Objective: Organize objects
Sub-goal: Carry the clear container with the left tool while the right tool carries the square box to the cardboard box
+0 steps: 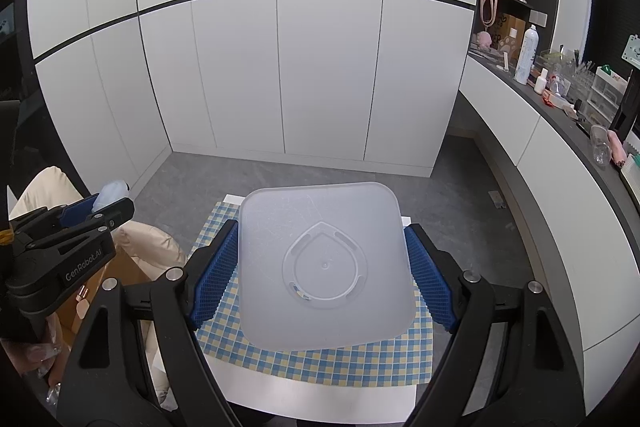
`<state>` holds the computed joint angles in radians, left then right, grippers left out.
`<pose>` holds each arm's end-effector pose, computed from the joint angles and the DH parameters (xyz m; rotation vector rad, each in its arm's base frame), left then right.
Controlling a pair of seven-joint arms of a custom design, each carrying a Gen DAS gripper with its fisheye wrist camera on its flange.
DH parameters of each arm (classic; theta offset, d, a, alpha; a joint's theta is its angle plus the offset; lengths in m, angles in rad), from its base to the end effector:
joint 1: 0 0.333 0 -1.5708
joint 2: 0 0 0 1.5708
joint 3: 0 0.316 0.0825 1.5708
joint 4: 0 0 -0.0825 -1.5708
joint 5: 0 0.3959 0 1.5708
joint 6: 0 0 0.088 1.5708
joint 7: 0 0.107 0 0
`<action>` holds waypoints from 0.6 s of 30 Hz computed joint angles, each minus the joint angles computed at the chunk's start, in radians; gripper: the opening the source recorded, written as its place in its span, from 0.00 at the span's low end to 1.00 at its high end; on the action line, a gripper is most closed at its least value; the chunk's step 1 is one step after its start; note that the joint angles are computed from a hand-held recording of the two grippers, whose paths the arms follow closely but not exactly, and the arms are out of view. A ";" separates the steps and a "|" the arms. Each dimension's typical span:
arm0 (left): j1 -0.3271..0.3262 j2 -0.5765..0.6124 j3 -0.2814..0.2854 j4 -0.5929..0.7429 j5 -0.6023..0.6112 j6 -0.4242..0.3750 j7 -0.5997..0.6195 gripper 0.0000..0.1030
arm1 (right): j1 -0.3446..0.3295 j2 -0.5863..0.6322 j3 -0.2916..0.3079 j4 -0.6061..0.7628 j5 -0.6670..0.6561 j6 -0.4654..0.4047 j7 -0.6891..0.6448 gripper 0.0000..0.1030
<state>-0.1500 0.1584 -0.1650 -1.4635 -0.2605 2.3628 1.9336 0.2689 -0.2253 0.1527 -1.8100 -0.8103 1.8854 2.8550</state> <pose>0.6367 -0.2001 0.6764 -1.2815 2.2911 -0.9720 0.4958 0.1741 0.6838 -1.0685 2.3508 -1.1258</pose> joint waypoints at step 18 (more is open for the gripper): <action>0.059 -0.279 0.028 -0.367 -0.182 0.089 0.248 0.34 | 0.071 -0.121 0.093 -0.149 0.009 -0.115 0.202 0.81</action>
